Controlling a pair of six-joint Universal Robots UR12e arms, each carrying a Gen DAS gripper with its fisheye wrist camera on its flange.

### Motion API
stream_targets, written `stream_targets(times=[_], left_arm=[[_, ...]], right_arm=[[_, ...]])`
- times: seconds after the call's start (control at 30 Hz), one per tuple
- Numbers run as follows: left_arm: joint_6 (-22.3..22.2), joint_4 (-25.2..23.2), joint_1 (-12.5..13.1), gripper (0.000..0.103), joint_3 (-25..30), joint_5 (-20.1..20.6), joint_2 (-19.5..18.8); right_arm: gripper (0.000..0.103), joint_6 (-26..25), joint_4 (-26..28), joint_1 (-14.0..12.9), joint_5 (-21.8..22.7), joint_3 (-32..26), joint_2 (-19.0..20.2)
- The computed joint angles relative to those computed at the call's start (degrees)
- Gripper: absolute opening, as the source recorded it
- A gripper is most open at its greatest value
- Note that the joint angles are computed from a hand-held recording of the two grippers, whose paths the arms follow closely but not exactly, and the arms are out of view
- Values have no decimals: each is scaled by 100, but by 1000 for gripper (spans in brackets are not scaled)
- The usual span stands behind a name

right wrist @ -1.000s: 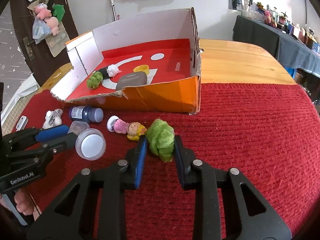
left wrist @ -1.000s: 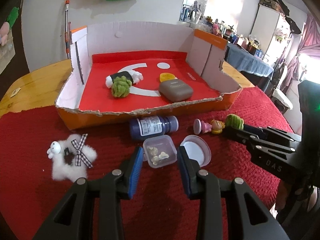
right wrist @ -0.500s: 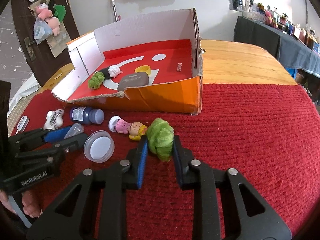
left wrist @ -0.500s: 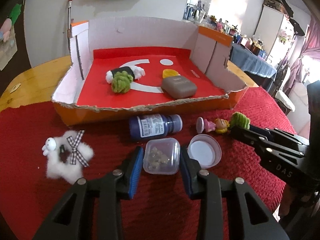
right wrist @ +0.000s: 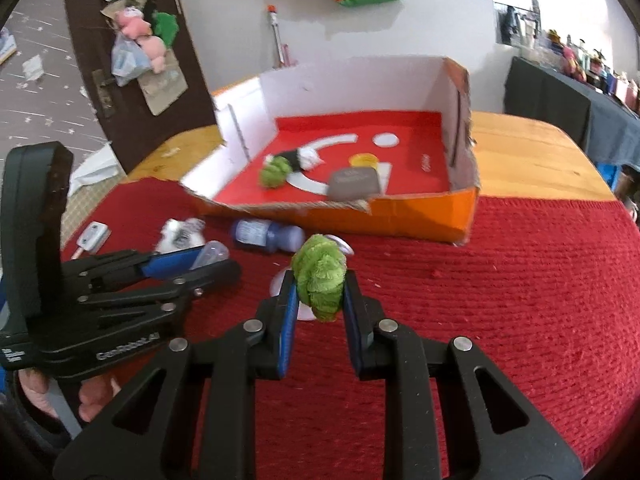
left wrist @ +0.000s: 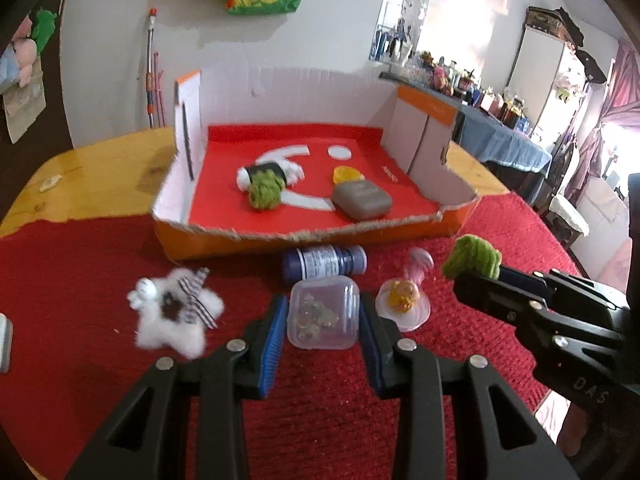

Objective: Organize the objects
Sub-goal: 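Grasp the clear pill box with the left tool while the right tool lifts the green ball, then carry the clear pill box and green ball into the box with both tools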

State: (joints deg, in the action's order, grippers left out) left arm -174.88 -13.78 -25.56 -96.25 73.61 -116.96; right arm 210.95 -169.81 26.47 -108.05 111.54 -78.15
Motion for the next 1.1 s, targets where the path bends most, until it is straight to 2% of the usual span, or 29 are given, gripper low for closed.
stream_targets(times=[0.3,0.67,0.83,1.1], left_arm=[[-107,332,42,37,-8,27,113],[-26,195,27,37,76,41,92],[52,9,-4,37,194,122,58],[125,-649,10,37,548,59,-55]], right_arm=[[20,-297,-265,108,-212,-124,-70],[20,-340,-194,65,-102,-159,-58],[20,-344,-45,-11,70,-190,-72],[20,-344,233,-245,629,-285,-96]])
